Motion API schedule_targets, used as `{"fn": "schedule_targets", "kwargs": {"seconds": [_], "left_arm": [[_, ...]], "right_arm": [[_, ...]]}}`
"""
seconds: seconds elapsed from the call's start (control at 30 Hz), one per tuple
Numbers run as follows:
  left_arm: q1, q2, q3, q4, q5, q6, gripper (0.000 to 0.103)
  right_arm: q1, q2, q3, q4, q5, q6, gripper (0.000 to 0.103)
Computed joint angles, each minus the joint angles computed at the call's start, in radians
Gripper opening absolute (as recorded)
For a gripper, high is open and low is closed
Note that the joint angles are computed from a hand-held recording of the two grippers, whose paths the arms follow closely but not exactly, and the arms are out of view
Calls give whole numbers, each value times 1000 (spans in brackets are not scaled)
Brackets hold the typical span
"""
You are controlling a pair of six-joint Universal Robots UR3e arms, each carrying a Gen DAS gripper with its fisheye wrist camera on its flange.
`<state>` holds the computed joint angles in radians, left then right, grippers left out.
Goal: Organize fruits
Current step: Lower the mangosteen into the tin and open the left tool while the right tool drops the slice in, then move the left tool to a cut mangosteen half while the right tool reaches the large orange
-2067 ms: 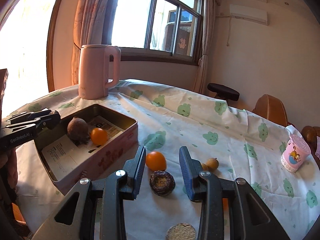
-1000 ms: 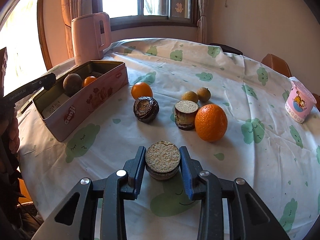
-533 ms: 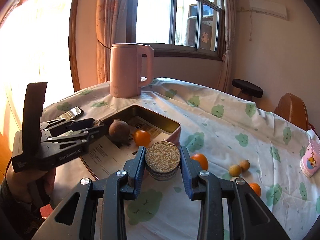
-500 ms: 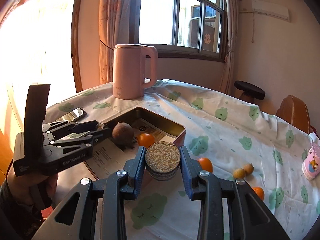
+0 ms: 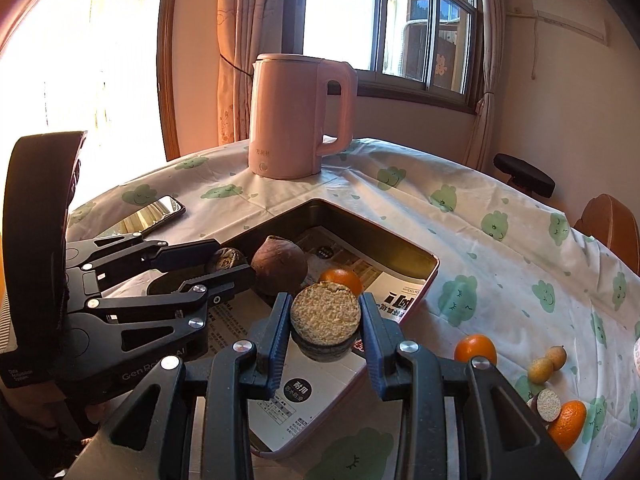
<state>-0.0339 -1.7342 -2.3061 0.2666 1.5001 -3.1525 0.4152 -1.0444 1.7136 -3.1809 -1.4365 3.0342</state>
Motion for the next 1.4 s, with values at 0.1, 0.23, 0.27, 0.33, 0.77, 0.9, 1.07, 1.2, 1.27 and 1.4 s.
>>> {"fn": "schedule_targets", "kwargs": {"seconds": [0.1,0.23,0.27,0.33,0.77,0.9,1.07,1.2,1.27,1.4], "left_arm": [[-2,-4,7,-14,0,4,39],[-16,-11,20,-25,15,12,39],[-20,-13,24,-28,21,12,39],[-25,-16,30,-34,29,16,40],[-42,55,-20,29,34,-29,72],[-97,63,9,21,38,-59,74],[-230,-20,116,14,98,-83,77],[-335,-109,235,-29,146,-81,77],[-382,-155,301,-66,174,-79,77],[-437,-229,414,-140,173,-78,77]], "right_arm": [[4,22,-20,11,-4,0,35],[6,43,-46,33,-5,5,35],[7,48,-50,35,-6,7,35],[9,55,-60,48,-7,2,36],[-25,-23,79,-62,1,7,45],[-94,-124,258,-185,4,5,52],[-239,-241,456,-277,-45,-9,54],[-388,-300,549,-270,-22,-24,58],[-449,-309,581,-268,6,-27,58],[-506,-307,593,-220,56,-59,58]]}}
